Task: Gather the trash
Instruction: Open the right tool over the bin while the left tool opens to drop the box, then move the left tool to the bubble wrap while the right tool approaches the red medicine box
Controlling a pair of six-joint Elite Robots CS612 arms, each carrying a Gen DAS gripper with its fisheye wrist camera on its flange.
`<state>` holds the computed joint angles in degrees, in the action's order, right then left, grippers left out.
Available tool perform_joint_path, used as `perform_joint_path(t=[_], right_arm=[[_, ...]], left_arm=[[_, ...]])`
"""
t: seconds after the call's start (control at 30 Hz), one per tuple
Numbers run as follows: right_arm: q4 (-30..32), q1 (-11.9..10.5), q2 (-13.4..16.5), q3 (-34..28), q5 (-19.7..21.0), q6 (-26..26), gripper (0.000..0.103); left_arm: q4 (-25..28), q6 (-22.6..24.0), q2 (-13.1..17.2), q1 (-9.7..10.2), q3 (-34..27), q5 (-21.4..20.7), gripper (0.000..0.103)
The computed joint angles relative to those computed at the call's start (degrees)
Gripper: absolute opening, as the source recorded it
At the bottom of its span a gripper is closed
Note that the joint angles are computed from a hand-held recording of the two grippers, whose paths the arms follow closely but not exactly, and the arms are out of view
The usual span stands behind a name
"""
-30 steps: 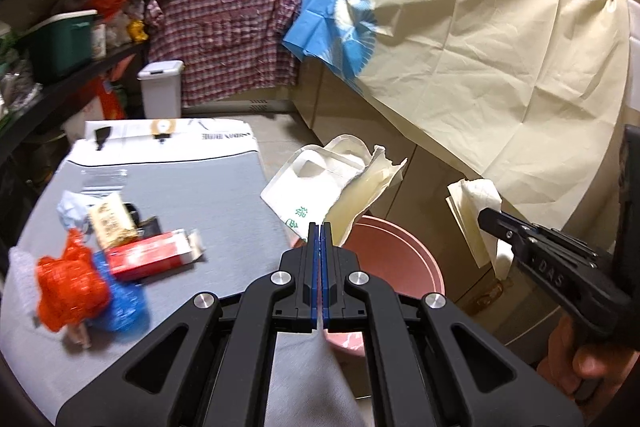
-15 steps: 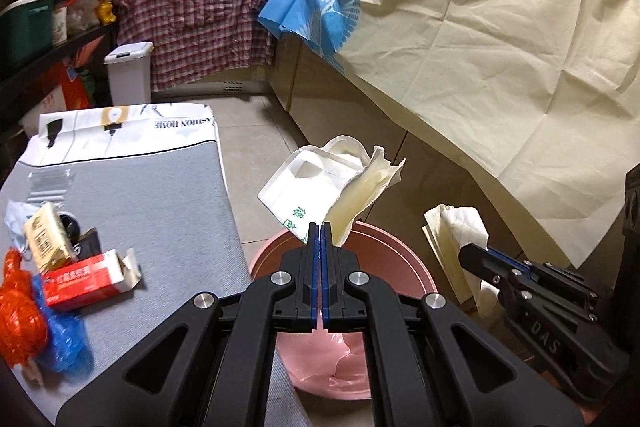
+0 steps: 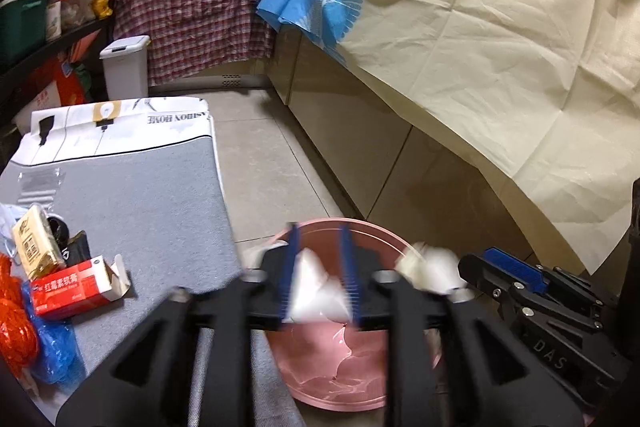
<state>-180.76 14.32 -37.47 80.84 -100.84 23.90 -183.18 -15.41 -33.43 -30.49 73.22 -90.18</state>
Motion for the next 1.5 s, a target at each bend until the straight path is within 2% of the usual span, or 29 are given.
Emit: perform_joint_path(t=[0.03, 0.37, 0.53, 0.63, 0.7, 0.9, 1.03, 1.13, 1.27, 1.33, 1.5], right_arm=[[0.23, 0.08, 0.05, -0.12, -0.32, -0.12, 0.046], [-1.13, 0.55, -0.13, 0.15, -1.6, -1.2, 0.046], [-3.68, 1.65, -0.58, 0.9, -3.64, -4.81, 0.047], [-4.56, 2.34, -0.77, 1.23, -4.98, -6.62, 0.053], [-5.96, 2.71, -1.08, 1.75, -5.55, -7.7, 0.054], [-9.03, 3.79, -1.97, 2.92, -5.47, -9.84, 0.054], [-9.22, 4.45, -2.65, 3.32, -4.09, -10.7, 0.054], [-9.64, 4.82, -2.79, 3.26, -2.57, -10.54, 0.05], [-8.54, 5.14, -2.38, 1.6, 0.87, -10.72, 0.027], [-7.59, 5.3, -1.83, 0.18, 2.76, -11.05, 0.02], [-4.87, 5.98, 0.38, -4.4, 5.57, -11.24, 0.017]], left_arm=[[-0.6, -0.25, -0.28, 0.05, 0.53, 0.4, 0.033], [-4.35, 0.05, -3.76, 0.52, 6.25, 2.49, 0.033], [-6.22, 0.36, -6.09, 0.81, 9.87, 3.9, 0.033], [-7.13, 0.74, -7.58, 0.97, 12.16, 4.99, 0.033], [-8.04, 0.67, -8.73, 1.24, 14.06, 5.5, 0.033], [-10.17, 1.38, -11.99, 2.39, 19.17, 7.36, 0.033], [-10.96, 1.59, -14.27, 4.23, 21.94, 8.54, 0.033], [-11.26, 1.42, -15.35, 5.65, 22.96, 10.22, 0.033], [-11.28, 1.75, -15.8, 7.03, 23.49, 12.32, 0.033], [-11.44, 1.41, -15.66, 7.54, 23.66, 13.23, 0.033], [-12.71, -3.08, -14.87, 8.87, 24.19, 16.15, 0.033]])
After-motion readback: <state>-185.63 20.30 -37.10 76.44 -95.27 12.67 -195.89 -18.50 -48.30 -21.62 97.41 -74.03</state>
